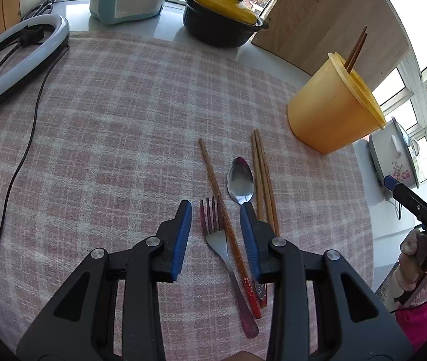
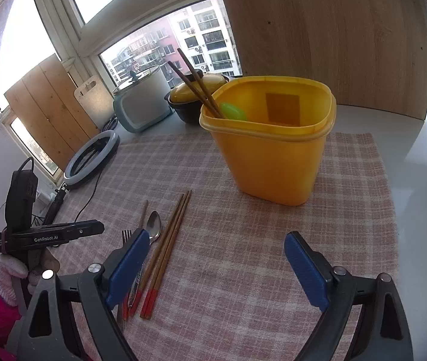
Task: Organize utensils
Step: 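Grasp the metal fork with the left gripper while the right gripper grasps a wooden chopstick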
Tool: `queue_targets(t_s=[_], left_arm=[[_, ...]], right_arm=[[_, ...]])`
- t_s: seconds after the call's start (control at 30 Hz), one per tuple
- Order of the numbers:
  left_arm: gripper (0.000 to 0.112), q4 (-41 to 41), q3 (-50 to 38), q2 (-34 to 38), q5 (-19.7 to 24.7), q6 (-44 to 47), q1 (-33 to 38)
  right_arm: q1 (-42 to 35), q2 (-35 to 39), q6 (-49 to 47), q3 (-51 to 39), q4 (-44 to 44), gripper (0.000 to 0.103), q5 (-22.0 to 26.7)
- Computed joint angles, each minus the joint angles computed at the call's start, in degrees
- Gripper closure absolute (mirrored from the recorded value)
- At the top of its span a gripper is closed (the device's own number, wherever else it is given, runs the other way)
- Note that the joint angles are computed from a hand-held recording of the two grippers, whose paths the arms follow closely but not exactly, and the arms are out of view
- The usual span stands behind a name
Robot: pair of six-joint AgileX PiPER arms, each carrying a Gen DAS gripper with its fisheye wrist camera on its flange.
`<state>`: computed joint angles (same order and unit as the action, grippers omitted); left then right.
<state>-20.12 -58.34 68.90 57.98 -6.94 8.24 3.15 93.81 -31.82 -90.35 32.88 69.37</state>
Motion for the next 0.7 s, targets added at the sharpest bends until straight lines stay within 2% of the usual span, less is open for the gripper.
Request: queue_targets(t_s=[0.07,0.13,0.4,0.47,0.7], left_arm=[[0.079,-1.4,1.8,0.1,0.1,1.7,0.5],[0.068,-1.8,3.0,0.6,0.1,2.8,0.0],[0.068,6.1,6.1,1.5,-6.0,-3.3,-7.9],[0.068,8.9,6.2,1.8,-7.7,-5.8,-10.2],[0.068,14.8,6.8,2.5,-11.9,-9.7,-14.2]], right_arm=[[1.6,0.6,2.1,1.2,-0.6,0.018,0.0],[3.2,1.2,3.9,2.2,-1.1,0.024,-0.1],[8.7,3.6,10.9,4.0,-4.7,0.061,-1.7],[10.0,4.1,11.8,3.9,-5.7,0.066,-1.7],[14.3,5.8,14.6,2.7,-8.4,0.072,-2.2]])
